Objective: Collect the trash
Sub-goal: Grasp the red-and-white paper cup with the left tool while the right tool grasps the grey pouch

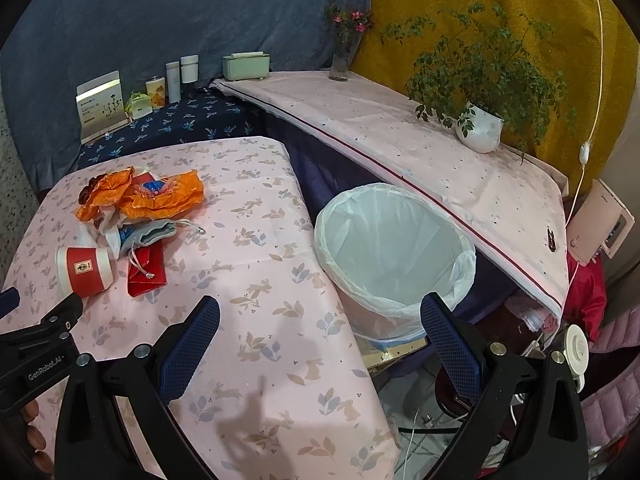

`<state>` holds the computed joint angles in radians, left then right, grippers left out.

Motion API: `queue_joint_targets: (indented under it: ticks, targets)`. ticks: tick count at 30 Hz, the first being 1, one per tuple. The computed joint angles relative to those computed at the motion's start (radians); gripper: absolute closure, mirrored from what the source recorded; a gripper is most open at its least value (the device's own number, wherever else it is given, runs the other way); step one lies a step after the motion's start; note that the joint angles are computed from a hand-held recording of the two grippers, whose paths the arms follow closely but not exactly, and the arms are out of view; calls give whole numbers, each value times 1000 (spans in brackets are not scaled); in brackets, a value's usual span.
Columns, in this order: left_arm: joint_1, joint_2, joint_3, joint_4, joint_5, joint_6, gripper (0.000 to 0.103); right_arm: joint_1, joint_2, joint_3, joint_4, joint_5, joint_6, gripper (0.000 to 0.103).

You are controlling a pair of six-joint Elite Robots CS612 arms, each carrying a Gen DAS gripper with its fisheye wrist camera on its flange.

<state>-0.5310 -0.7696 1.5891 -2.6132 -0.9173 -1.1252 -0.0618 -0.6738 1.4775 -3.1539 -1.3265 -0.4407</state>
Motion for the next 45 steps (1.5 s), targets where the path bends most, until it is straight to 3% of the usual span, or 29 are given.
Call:
queue_joint_targets:
  ticks: [10,22,28,37,40,42,45]
  targets:
    - [50,-5,34,-5,-39,-24,7,34,19,-33,31,46,4,7]
    - [108,28,52,-158,-113,22,7,80,59,-92,108,93,-18,7]
    - [124,46,36,-193,-140,47,9,107,83,-148,207,97,-24,20]
    - [137,66,23,-238,-227,71,40,136,123,-234,361,135,-33,44]
    - [141,69,26,-250,-248,68,53,146,137,-254,385,134,-48,54]
    - [144,70,28,-262,-265,65,68,154,147,-266,395,126,-61,61]
    - [150,72,35,-297,-296,48,72,162,160,-285,431,120,-75,73]
